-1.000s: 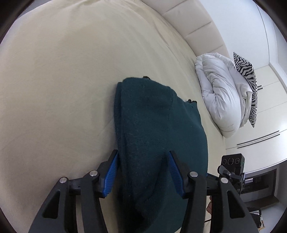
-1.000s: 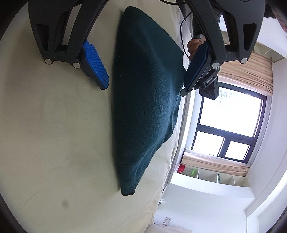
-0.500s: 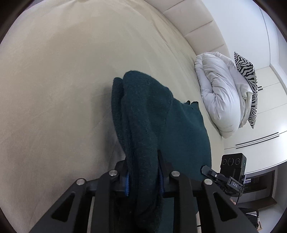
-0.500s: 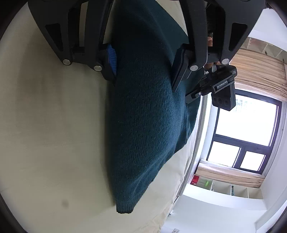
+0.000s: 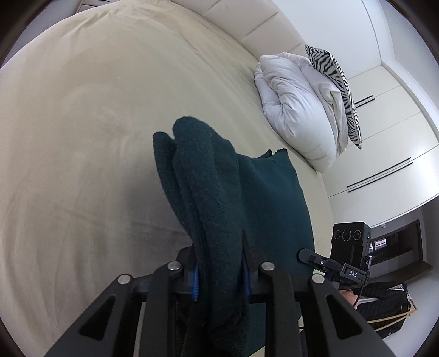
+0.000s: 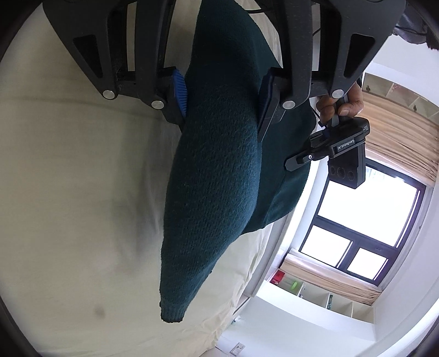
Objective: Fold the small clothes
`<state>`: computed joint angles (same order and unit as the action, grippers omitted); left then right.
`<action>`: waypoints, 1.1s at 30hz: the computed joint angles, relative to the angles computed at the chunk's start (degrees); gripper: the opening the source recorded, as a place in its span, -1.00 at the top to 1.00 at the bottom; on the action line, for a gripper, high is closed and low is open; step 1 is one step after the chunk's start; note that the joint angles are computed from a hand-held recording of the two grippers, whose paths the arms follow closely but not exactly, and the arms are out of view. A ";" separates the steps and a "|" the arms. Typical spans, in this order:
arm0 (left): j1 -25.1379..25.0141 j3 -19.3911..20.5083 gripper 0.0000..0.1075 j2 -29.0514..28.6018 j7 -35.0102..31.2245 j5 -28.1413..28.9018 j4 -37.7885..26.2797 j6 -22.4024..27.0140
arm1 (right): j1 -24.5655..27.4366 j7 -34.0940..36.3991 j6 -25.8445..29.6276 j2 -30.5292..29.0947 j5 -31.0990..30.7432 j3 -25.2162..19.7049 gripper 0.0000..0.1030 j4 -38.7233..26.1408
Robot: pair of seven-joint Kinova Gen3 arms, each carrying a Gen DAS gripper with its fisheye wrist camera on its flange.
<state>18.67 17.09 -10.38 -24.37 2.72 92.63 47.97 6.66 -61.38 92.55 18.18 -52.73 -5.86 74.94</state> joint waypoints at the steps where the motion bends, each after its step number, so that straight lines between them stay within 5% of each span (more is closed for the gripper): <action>1: 0.14 1.20 0.55 -0.01 1.44 -0.61 0.24 -0.44 | 0.64 0.17 0.51 -0.39 -0.14 0.23 0.22 0.49; 13: 4.31 4.17 0.54 1.43 8.02 -0.24 6.92 -5.10 | 1.95 4.20 -1.03 -6.41 1.54 3.83 0.22 13.52; 22: 4.45 3.23 0.43 -0.86 7.88 1.88 13.33 -11.48 | 3.97 8.19 -2.25 -4.53 -1.54 5.23 0.17 20.51; 28: 1.59 8.71 0.39 -2.04 15.03 -5.53 10.33 -7.16 | 3.50 5.51 -4.01 -6.57 -1.79 5.82 0.08 19.70; 33: -2.69 18.31 0.17 -3.45 22.86 -16.41 4.10 2.99 | 5.64 7.17 -4.93 -10.54 -0.14 7.91 0.07 18.66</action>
<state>15.98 35.39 -13.84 -1.51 -13.69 96.73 50.96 12.30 -54.21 87.62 7.64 -52.87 2.05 93.60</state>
